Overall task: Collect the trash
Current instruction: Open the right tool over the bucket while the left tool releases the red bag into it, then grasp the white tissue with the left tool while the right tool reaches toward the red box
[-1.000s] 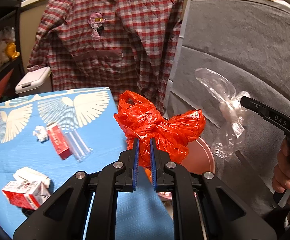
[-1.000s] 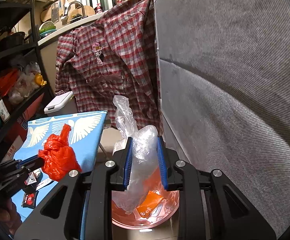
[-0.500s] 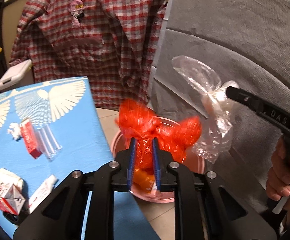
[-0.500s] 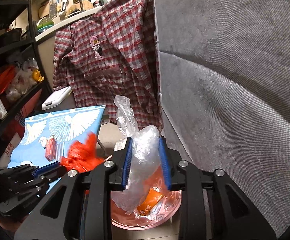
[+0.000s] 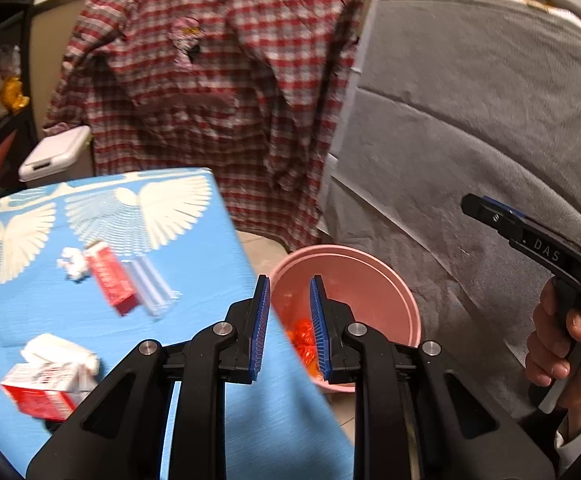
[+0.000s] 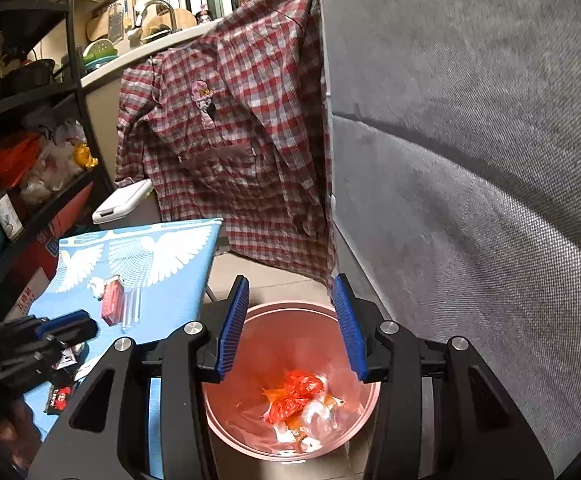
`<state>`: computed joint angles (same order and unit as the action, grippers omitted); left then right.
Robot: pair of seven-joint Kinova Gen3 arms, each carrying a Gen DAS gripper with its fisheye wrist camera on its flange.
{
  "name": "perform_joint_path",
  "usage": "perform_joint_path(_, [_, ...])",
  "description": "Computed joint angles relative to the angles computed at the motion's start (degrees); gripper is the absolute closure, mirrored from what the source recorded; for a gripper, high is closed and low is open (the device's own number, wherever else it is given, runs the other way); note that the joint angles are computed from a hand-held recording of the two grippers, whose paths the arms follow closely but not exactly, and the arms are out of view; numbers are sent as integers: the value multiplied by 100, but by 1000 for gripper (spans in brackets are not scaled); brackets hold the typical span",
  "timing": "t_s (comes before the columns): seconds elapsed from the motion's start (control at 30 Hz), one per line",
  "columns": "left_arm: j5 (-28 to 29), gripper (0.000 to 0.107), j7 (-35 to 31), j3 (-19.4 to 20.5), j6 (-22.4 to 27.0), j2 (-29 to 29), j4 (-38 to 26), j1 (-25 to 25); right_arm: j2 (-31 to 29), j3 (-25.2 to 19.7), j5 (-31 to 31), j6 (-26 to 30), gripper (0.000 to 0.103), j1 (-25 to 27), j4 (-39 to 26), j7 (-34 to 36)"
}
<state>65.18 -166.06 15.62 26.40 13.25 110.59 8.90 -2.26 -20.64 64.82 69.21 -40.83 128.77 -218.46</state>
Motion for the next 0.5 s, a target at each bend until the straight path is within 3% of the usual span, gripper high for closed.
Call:
perform_joint_path(0.33, [403,87,-304,-716,757,-335,-83,-791,268,-108,414,197,59,-371,-328,-261])
perform_joint_path(0.5, [459,87,-263,-951,903,-197,-292,-1143,497,0,811,-93,81,-476,-495,-354])
